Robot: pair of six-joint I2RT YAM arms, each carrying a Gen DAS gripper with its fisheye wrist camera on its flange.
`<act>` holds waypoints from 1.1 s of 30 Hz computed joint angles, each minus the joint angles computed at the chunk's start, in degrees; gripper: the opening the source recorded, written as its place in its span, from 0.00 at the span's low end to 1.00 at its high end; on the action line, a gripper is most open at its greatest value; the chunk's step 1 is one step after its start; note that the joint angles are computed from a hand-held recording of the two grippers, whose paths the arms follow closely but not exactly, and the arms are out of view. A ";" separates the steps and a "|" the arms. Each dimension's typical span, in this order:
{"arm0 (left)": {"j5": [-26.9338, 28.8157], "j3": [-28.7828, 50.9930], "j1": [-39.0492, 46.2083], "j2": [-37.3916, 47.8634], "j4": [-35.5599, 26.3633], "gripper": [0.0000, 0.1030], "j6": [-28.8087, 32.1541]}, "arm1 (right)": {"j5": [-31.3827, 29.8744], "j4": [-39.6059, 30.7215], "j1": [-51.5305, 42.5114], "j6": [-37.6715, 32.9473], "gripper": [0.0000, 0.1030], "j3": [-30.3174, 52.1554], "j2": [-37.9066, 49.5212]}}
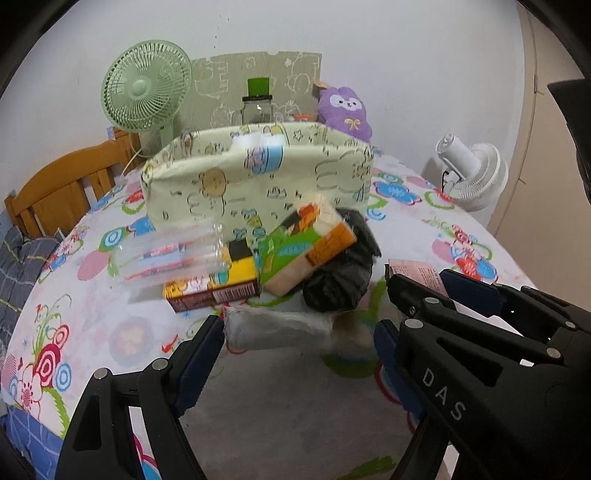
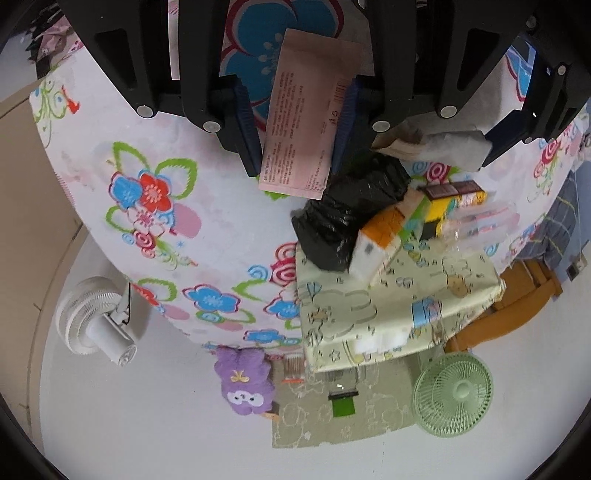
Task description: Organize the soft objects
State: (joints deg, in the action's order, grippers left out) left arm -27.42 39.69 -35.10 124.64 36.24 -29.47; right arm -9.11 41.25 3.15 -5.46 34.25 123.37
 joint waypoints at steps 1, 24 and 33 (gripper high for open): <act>-0.26 -0.13 -0.08 -0.47 -0.04 0.82 0.08 | -0.14 -0.06 -0.08 0.04 0.40 -0.19 -0.63; 0.96 -1.75 0.92 2.97 1.15 0.86 -2.80 | -2.10 0.81 0.51 -0.96 0.40 -0.85 2.19; 4.47 0.11 0.97 4.71 2.43 0.55 1.22 | -1.69 -0.26 0.51 -0.74 0.41 0.54 3.59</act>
State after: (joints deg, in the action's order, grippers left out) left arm -22.95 39.80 -34.13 129.35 38.67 -28.25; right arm -10.80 40.98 3.66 -6.20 34.79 126.95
